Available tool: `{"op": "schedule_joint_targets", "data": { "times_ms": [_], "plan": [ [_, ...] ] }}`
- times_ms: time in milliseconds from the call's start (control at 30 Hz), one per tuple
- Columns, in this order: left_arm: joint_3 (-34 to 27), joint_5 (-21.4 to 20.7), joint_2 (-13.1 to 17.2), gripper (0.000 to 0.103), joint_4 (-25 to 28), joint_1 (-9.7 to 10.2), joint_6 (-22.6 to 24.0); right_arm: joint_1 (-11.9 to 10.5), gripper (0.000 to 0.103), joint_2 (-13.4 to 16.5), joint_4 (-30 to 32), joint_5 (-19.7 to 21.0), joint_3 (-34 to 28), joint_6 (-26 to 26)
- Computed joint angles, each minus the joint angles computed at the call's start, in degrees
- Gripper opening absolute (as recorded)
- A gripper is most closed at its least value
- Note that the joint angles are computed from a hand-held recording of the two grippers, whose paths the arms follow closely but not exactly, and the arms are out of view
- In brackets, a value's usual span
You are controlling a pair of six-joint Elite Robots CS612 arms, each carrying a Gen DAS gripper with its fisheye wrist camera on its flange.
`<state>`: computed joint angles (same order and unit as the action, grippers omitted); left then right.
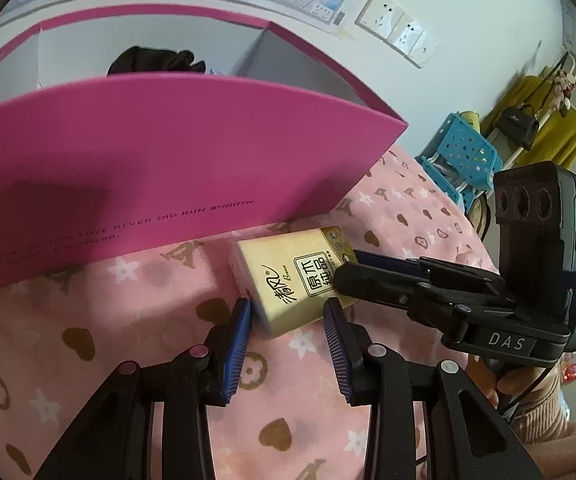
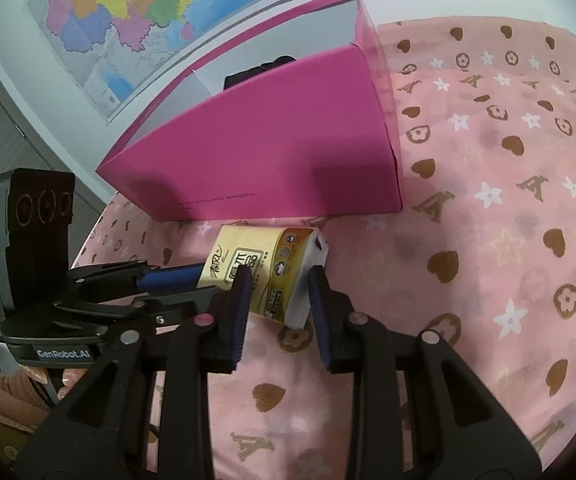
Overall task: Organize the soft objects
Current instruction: 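Lift the gold tissue box with the right gripper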
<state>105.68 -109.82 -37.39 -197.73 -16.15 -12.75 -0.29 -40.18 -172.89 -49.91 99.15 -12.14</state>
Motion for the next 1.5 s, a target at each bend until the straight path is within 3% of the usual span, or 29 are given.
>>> {"op": "schedule_joint_targets", "data": {
  "times_ms": [800, 1500],
  "plan": [
    [3.7, 2.9, -3.0, 0.036, -7.3, -0.65, 1.6, 0.1, 0.032, -2.2, -6.4, 1.8, 2.6, -1.1],
    [4.4, 3.9, -3.7, 0.036, -10.9, -0.63, 2.3, 0.0, 0.032, -3.0, -8.7, 3.7, 2.7, -1.8]
  ]
}}
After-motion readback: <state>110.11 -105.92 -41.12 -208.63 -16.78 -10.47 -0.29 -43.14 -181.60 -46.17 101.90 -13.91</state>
